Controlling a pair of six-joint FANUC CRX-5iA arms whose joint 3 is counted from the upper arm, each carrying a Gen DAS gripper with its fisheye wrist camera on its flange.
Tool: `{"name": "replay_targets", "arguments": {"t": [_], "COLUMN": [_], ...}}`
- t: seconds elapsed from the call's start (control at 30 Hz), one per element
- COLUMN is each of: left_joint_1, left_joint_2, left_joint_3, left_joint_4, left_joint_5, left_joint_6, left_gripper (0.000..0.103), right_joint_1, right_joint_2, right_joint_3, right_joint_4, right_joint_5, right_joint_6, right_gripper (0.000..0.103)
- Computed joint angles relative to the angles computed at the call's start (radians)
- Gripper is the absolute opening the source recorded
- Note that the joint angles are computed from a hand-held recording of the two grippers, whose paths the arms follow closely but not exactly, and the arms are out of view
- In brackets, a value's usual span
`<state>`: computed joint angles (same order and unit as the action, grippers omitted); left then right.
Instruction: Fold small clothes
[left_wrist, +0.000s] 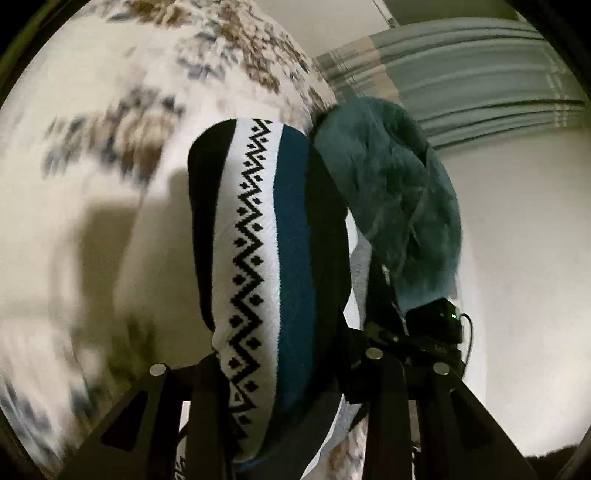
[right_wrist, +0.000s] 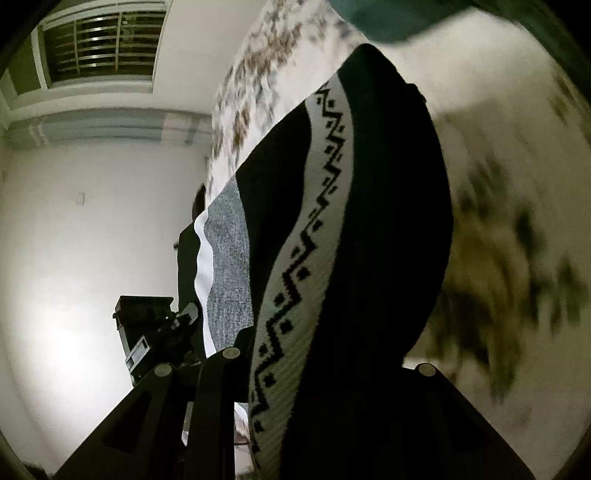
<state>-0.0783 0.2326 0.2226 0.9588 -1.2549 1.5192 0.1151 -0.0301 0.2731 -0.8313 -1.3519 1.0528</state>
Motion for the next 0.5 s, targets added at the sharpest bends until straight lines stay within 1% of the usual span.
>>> {"name": "replay_targets", "arguments": {"t": [0.07,0.13,0.2,0.27,0.33,0.4,0.43,0.47,0.5], "left_joint_1": [0.006,0.019,0.019,0.013,0.016,0.024,0.026,0.027,0.027], "left_joint_2": [0.109,0.165,0.256,0.322,0.328,0.314,0.3,0.286,0.275], "left_joint_3": [0.135,0.188,0.298,0.388,0.372,0.327,0.309,0.301,0.309], "left_joint_4": [-0.034,-0.052,-0.096,-0.142,-0.146,-0.115,-0.116,-0.135,-0.169], "left_joint_5": [-0.016,-0.03,-0.068,-0.106,-0.099,-0.086,-0.079,-0.077,-0.079], "left_joint_6": [0.022,0.028,0.069,0.12,0.126,0.12,0.12,0.129,0.146], "left_gripper": [0.028,0.028,0.029,0.029,0.032,0.033,0.035,0.04,0.044], "right_joint_1": [-0.009,-0.001,0.008,-0.001,0.0,-0.006,-0.013,-0.003,-0.001], "right_joint_2": [0.083,0.146,0.209,0.264,0.3,0.331,0.336,0.332,0.333], "right_joint_3": [0.073,0.12,0.165,0.219,0.246,0.282,0.296,0.306,0.317], "right_joint_4": [0.006,0.022,0.048,0.066,0.073,0.085,0.096,0.136,0.173], "right_joint_5": [0.018,0.038,0.051,0.033,0.022,-0.013,-0.04,-0.063,-0.08], "right_joint_6": [0.007,0.005,-0.002,-0.005,-0.007,-0.025,-0.034,-0.052,-0.055], "right_gripper": [0.024,0.024,0.024,0.024,0.025,0.033,0.043,0.057,0.064]}}
